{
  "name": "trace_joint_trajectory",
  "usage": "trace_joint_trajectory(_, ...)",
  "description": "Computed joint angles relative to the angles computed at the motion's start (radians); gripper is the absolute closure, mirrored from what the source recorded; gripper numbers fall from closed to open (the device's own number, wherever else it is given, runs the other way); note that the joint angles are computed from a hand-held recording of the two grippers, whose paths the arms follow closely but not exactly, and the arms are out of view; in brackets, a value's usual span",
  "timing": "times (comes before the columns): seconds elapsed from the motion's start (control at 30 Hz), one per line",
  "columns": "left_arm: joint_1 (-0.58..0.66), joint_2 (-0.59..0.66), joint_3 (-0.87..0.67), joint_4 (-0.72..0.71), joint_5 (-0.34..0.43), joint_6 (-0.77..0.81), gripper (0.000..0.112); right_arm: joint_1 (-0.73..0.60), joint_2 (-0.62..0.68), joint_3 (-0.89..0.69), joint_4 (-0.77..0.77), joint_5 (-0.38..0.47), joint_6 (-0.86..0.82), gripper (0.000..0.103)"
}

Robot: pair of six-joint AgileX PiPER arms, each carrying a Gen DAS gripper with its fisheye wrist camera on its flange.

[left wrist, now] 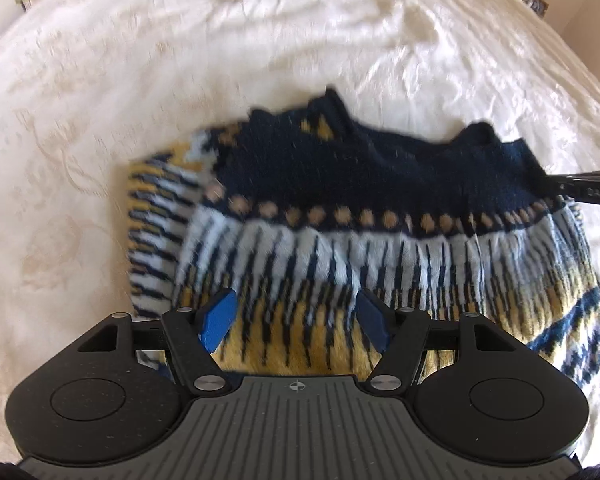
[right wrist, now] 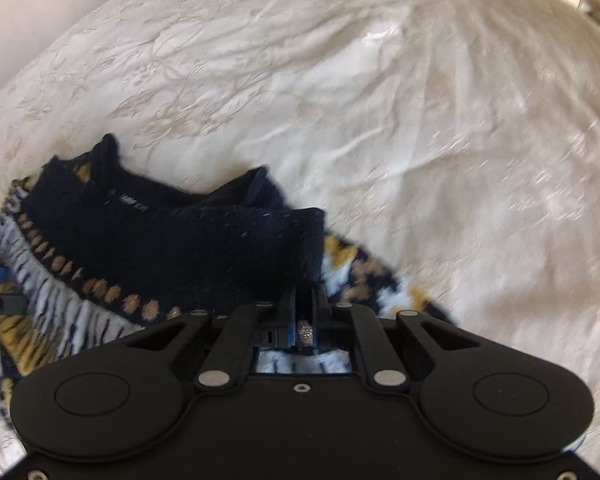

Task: Fold small clothes
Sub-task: 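Lay the hem over the collar and open both grippers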

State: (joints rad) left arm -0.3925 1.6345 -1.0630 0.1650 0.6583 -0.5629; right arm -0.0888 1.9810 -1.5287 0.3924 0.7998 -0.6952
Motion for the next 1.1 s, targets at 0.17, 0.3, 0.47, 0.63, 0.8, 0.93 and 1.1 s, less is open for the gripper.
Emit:
trace_joint_trajectory(0.17, 0.011, 0.005, 0.005, 0.021, 0.019, -0.005, 0.048, -0.01, 0.067, -0.072, -0.047, 0.026, 0.097, 0.09)
trace_joint_trajectory(0.3, 0.011, 0.026, 0.017, 0.055, 0.031, 0.017, 0.048, 0.014, 0.063, -0.035, -0.087, -0.012, 0.105, 0.084)
trace_joint_trajectory(0.47, 0.002, -0.003, -0.023, 0.048, 0.069, -0.033, 0.048, -0.007, 0.01, 0.006, -0.053, -0.034, 0.115, 0.048)
trace_joint_trajectory(0.63, 0.0, 0.023, -0.099, 0.019, 0.124, -0.04, 0.048, -0.029, -0.108, 0.129, 0.072, -0.063, 0.008, 0.022)
trace_joint_trajectory(0.8, 0.002, 0.077, -0.165, -0.024, 0.162, -0.02, 0.047, 0.012, -0.196, 0.246, 0.113, -0.077, -0.044, 0.01)
trace_joint_trajectory(0.93, -0.017, 0.107, -0.198, 0.008, 0.174, -0.044, 0.034, 0.071, -0.249, 0.33, 0.119, -0.108, -0.072, 0.001)
trace_joint_trajectory(1.1, -0.026, 0.169, -0.239, 0.061, 0.19, -0.062, 0.033, 0.153, -0.247, 0.355, 0.069, -0.126, -0.064, 0.001)
